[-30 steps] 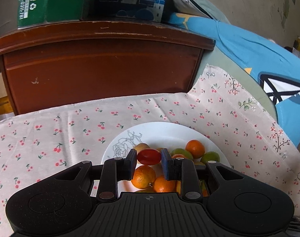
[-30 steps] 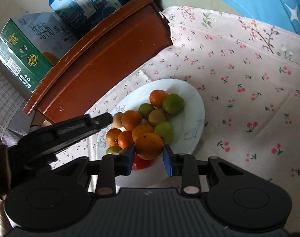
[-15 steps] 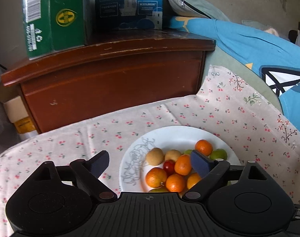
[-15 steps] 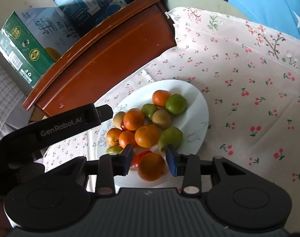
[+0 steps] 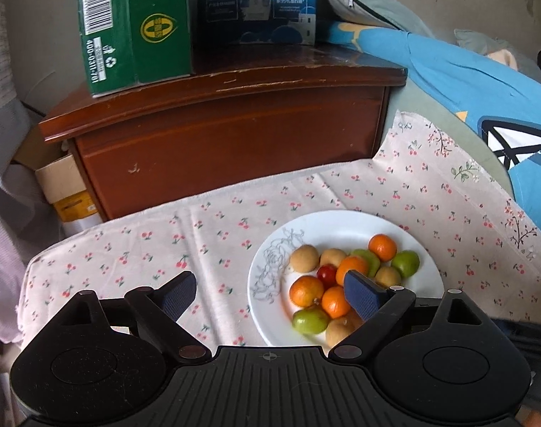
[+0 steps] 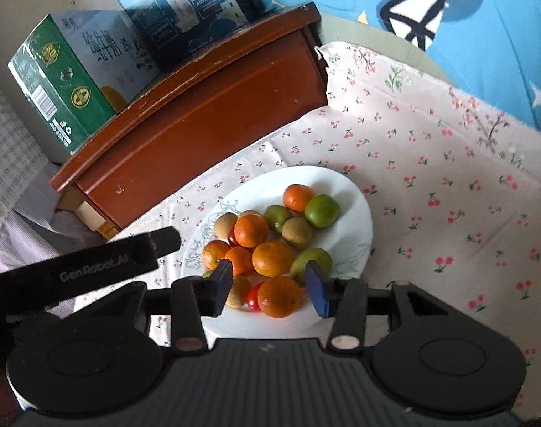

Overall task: Organize fruits
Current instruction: 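Open both grippers and lift them away from the plate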

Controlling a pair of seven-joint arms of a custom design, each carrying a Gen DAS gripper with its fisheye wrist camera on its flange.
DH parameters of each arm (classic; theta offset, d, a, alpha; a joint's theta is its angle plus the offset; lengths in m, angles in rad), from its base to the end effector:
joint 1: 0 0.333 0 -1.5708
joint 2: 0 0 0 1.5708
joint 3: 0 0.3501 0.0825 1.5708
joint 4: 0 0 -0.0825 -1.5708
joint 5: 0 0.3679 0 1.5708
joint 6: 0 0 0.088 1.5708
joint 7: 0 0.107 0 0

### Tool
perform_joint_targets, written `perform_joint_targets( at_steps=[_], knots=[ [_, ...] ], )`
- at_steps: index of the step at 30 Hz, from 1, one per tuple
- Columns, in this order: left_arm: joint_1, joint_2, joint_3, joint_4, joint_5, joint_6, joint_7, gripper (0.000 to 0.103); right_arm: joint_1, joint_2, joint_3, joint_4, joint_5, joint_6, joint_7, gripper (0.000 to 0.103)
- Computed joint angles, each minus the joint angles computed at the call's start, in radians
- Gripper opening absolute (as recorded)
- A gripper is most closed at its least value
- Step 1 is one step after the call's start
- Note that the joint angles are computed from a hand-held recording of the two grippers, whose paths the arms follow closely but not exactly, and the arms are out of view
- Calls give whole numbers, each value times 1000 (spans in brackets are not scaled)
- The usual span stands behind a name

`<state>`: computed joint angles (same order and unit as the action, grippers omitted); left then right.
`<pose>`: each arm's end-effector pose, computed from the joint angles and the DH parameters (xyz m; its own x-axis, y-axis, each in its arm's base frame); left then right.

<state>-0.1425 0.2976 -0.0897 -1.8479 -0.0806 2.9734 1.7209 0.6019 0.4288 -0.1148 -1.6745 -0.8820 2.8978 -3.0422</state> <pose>0.6580 -0.1425 0.5056 -0.2820 -0.9593 -0.0168 -0.6438 0.2021 -0.7380 0.5954 0.3831 0.4699 -0.1528 -0.8843 -0.4412 -0.6187 0.4337 -0.6551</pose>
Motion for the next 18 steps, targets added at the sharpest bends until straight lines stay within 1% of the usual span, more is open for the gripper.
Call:
perform_joint_targets(
  at_steps=[1,3,4,7,9,12,13,15,18],
  knots=[
    [-7,-4,9,-2,7,-8,-12,92,-9,-5,13,-1,15,-9,-26,47],
    [3,-15,2,-9,-4,-20,-15,92,-23,-15,35,-2,45,-31,-82,53],
    [8,-20,-2,-12,-9,-26,-17,92,-33,-23,50,-5,65,-46,-118,53],
    [0,-37,13,-23,11,-49,-46,92,-66,-43,93,-18,140,-69,-229,54],
    [-3,-48,19,-30,31,-65,-65,94,-83,-57,117,-26,197,-101,-302,58],
    [0,-69,20,-50,56,-78,-82,96,-79,-79,115,-40,216,-135,-343,61],
    [1,-77,20,-57,64,-82,-90,96,-78,-85,114,-45,218,-138,-345,62],
    [10,-94,18,-73,70,-91,-103,96,-75,-95,111,-53,218,-141,-339,68],
    [29,-120,8,-96,58,-102,-113,96,-64,-103,103,-53,190,-158,-323,70]
  ],
)
